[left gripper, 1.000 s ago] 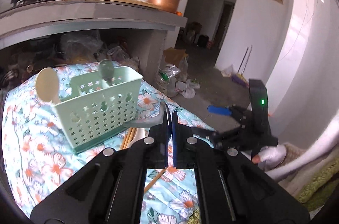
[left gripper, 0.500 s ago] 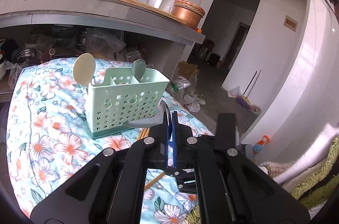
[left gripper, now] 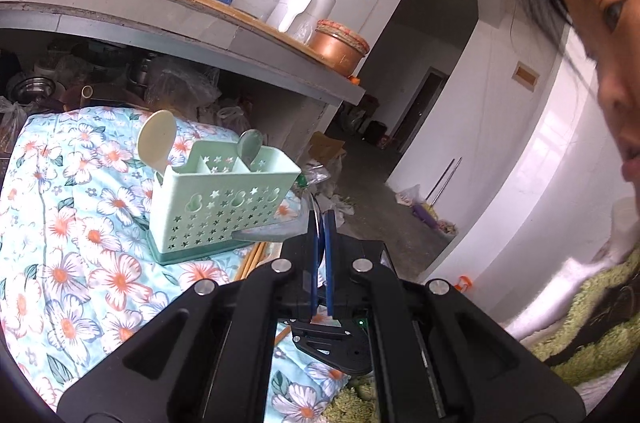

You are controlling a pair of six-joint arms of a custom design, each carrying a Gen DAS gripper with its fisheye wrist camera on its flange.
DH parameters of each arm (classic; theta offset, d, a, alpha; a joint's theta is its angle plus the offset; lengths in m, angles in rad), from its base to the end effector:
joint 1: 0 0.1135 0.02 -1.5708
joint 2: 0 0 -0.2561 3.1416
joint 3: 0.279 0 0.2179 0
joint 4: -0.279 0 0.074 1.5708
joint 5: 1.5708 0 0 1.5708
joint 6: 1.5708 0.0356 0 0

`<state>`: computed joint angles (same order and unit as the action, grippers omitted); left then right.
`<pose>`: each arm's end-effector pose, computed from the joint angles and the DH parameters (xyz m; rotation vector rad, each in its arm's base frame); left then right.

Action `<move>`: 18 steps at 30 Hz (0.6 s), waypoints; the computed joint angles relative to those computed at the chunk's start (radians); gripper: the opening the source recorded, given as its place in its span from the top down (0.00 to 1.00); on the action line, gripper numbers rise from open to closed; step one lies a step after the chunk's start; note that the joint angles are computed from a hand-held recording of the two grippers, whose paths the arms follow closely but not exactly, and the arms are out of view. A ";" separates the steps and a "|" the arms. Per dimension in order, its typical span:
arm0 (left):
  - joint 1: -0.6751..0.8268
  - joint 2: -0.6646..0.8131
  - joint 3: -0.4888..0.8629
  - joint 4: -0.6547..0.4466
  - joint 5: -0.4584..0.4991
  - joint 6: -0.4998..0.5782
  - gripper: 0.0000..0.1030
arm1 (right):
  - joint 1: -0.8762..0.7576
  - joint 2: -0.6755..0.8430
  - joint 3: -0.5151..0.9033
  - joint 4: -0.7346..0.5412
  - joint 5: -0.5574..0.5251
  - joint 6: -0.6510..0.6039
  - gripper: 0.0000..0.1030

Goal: Organize utensils
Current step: 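Lower the steel spoon into the green basket with the left gripper while the right gripper approaches the paddle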

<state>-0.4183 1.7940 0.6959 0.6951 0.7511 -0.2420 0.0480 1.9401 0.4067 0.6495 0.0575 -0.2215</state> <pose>0.2803 -0.1512 0.1648 0.6869 1.9234 -1.1605 0.2495 0.0099 0.0606 -0.3052 2.4393 -0.1466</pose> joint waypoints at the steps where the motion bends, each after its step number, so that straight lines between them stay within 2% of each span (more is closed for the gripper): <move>1: 0.009 -0.007 -0.004 0.011 0.018 -0.013 0.98 | -0.005 -0.030 -0.011 -0.007 -0.002 0.006 0.91; 4: 0.034 -0.035 -0.010 0.040 0.053 -0.049 0.98 | -0.041 -0.142 -0.029 -0.070 -0.036 0.028 0.93; 9: 0.075 -0.038 0.074 0.018 0.081 -0.127 0.98 | -0.217 -0.326 0.005 -0.249 -0.229 0.055 0.96; 12: 0.083 -0.002 0.170 -0.044 0.072 -0.154 0.98 | -0.315 -0.387 0.035 -0.316 -0.339 0.064 0.97; 18: 0.079 0.103 0.405 -0.262 0.010 -0.170 0.98 | -0.447 -0.483 0.057 -0.380 -0.488 0.079 0.98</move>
